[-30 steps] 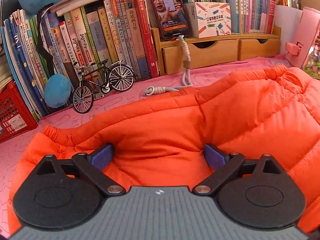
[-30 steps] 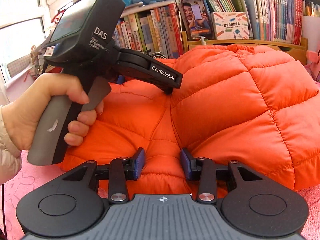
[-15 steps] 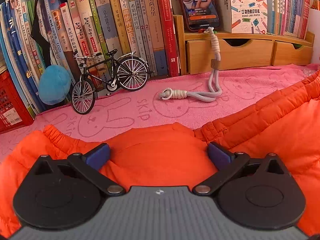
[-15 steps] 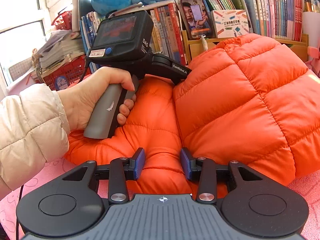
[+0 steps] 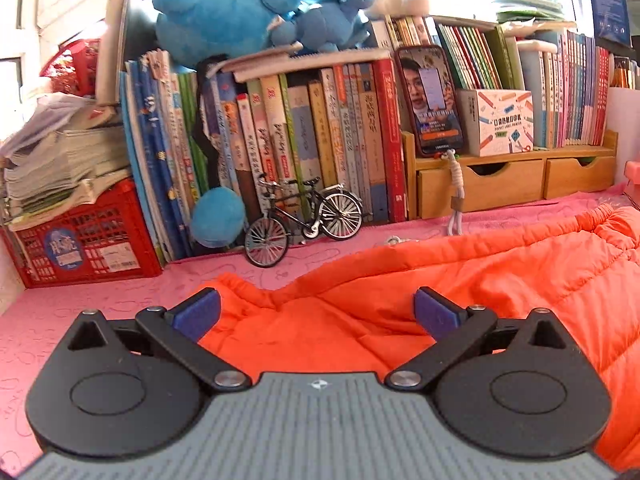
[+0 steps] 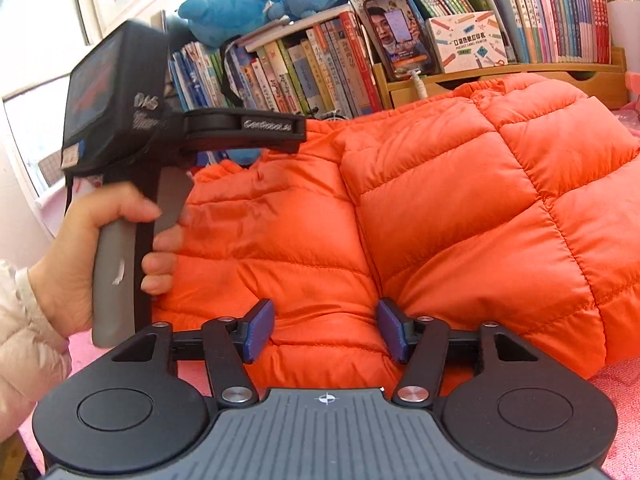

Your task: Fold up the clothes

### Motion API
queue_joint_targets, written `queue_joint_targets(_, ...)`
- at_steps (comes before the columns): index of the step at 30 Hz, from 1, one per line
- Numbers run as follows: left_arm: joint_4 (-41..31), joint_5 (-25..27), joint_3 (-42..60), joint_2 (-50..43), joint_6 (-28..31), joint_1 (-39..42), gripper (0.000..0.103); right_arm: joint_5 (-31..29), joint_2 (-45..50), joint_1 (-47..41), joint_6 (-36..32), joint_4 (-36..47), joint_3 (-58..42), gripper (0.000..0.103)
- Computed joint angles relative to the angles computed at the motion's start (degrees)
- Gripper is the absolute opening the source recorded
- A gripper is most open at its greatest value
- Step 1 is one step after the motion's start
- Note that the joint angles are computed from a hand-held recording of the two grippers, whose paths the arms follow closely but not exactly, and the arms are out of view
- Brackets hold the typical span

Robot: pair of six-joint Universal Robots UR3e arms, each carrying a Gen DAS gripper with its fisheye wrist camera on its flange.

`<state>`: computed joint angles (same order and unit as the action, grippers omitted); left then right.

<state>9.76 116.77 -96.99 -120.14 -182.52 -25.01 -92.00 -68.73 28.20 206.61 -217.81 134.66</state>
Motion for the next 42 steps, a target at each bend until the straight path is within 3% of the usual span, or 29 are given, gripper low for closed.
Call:
queue_joint_targets(2, 4.3, 2.9, -4.2, 1.5, -0.1, -0.3, 0.103, -4.6, 0.7, 1.7, 0.9, -5.8, 1.1, 0.072)
queue_joint_targets(3, 5.8, 4.4, -5.2, 1.5, -0.5, -0.3, 0.103, -8.8, 1.1, 3.4, 0.3, -6.9, -0.1, 0.079)
queue_joint_targets(4, 6.9, 5.8, -5.7, 1.4, -0.9, -0.3, 0.103, -13.6, 1.7, 5.1, -0.8, -7.3, -2.2, 0.089)
queue_joint_targets(6, 5.3, 7.3, -4.8, 1.0, -2.0, 0.0, 0.103, -20.6, 2.3, 6.8, -6.2, -3.5, -8.8, 0.096)
queue_joint_targets(9, 2.1, 8.2, -2.3, -0.4, -3.6, 0.4, 0.103, -23.0, 5.2, 5.3, -13.0, 4.8, -20.3, 0.096)
queue_joint_targets(12, -0.3, 13.2, 1.0, -4.4, -1.9, -0.6, 0.103, -21.6, 8.8, 2.6, -13.7, 14.6, -29.4, 0.095)
queue_joint_targets(14, 3.8, 13.9, -0.8, -6.0, 0.4, -0.1, 0.103, -26.5, 12.1, 3.1, -15.8, 22.0, -33.7, 0.09)
queue_joint_targets(17, 10.5, 13.3, -4.4, -7.5, 3.1, 1.3, 0.103, -33.1, 15.3, 3.6, -22.3, 16.6, -30.4, 0.09)
queue_joint_targets(22, 10.5, 8.0, -10.7, -2.9, 0.4, 7.0, 0.103, -33.4, 8.7, -2.2, -20.1, 14.5, -18.4, 0.093)
queue_joint_targets(26, 13.8, 5.4, -15.8, -0.1, 2.0, 10.7, 0.103, -39.6, 7.2, -6.2, -22.1, 11.0, -11.6, 0.095)
queue_joint_targets(29, 13.4, 2.4, -19.0, 4.6, 3.5, 11.9, 0.103, -37.2, 3.0, -9.5, -24.8, 6.4, -5.2, 0.093)
queue_joint_targets(31, 14.1, -3.7, -20.2, 8.2, 3.4, 13.0, 0.103, -37.2, 2.1, -8.5, -25.9, 2.3, -5.2, 0.087)
queue_joint_targets(33, 12.0, -10.2, -18.5, 10.7, 1.5, 13.7, 0.103, -32.3, 1.3, -8.0, -25.4, -0.6, -7.6, 0.087)
queue_joint_targets(34, 9.0, -10.7, -15.0, 10.2, 0.7, 12.7, 0.103, -28.0, 0.6, -8.2, -24.6, 0.3, -9.7, 0.087)
queue_joint_targets(39, -9.2, -1.8, 9.0, -3.4, 3.3, 5.9, 0.103, -12.9, 8.1, -6.5, -18.8, 20.1, -34.5, 0.084)
queue_joint_targets(42, -14.2, 0.6, 13.8, -7.3, 3.0, 5.7, 0.103, -7.6, 13.8, -6.9, -15.1, 35.3, -48.7, 0.081)
